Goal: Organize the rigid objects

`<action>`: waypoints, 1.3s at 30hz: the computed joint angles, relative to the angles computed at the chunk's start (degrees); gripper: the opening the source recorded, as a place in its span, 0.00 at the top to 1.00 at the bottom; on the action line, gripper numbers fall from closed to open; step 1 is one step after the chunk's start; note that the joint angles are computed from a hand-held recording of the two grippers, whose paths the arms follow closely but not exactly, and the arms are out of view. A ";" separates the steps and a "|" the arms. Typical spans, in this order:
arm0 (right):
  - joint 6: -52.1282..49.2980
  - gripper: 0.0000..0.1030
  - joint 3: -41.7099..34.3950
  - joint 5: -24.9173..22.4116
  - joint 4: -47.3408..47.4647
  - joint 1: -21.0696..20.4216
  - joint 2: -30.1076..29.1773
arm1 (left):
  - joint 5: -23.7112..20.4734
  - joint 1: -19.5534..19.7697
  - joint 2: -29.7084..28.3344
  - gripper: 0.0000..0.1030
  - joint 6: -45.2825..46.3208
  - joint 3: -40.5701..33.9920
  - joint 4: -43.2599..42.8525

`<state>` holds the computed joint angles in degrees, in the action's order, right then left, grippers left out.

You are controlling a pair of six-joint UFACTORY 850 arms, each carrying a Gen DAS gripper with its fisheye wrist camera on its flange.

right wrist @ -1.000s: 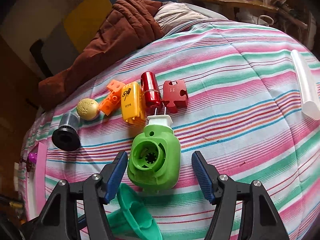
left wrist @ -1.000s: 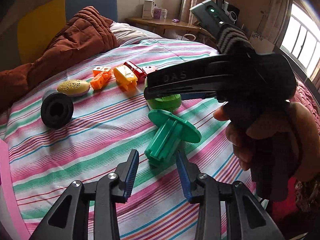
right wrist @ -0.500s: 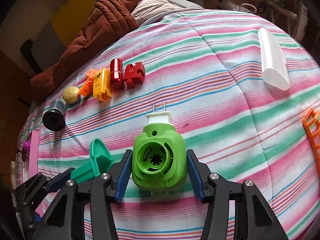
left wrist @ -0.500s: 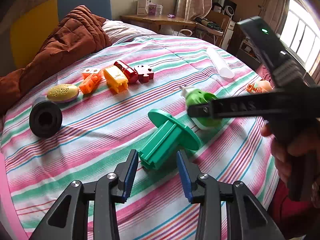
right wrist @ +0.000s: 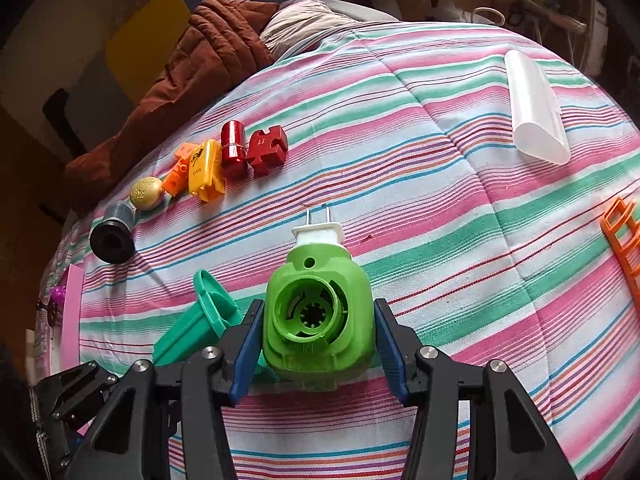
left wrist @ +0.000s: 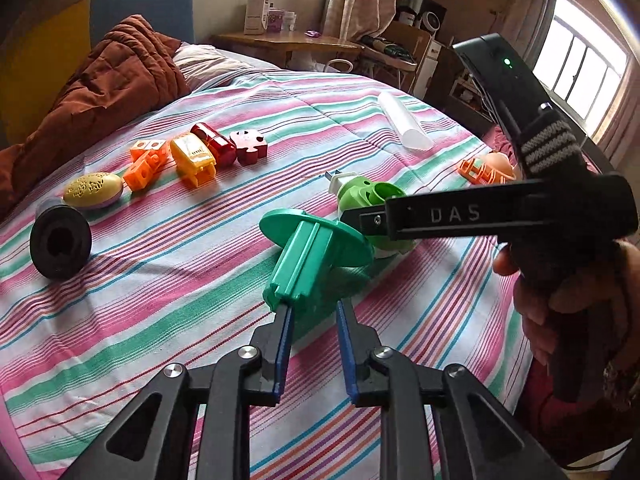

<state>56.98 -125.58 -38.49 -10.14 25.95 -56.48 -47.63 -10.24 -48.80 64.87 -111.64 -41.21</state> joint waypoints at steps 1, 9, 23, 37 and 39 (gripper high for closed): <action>-0.06 0.48 0.10 0.14 0.51 -0.11 0.09 | 1.63 -0.20 0.46 0.78 -0.59 0.66 1.15; 0.55 0.48 -0.22 -0.47 0.68 -0.18 -0.02 | 10.51 -1.92 0.72 0.44 -2.23 0.67 4.71; 1.04 0.48 -0.45 -0.60 -1.92 0.23 -0.35 | 2.51 0.54 -0.83 0.71 -10.09 -1.64 2.66; 2.06 0.48 -3.76 -4.50 -6.06 1.47 -2.09 | 4.26 1.95 2.02 0.68 -11.31 1.38 4.23; 1.89 0.48 -4.11 -4.81 -6.12 1.52 -2.28 | 2.59 1.01 0.26 0.60 -15.94 -2.12 8.54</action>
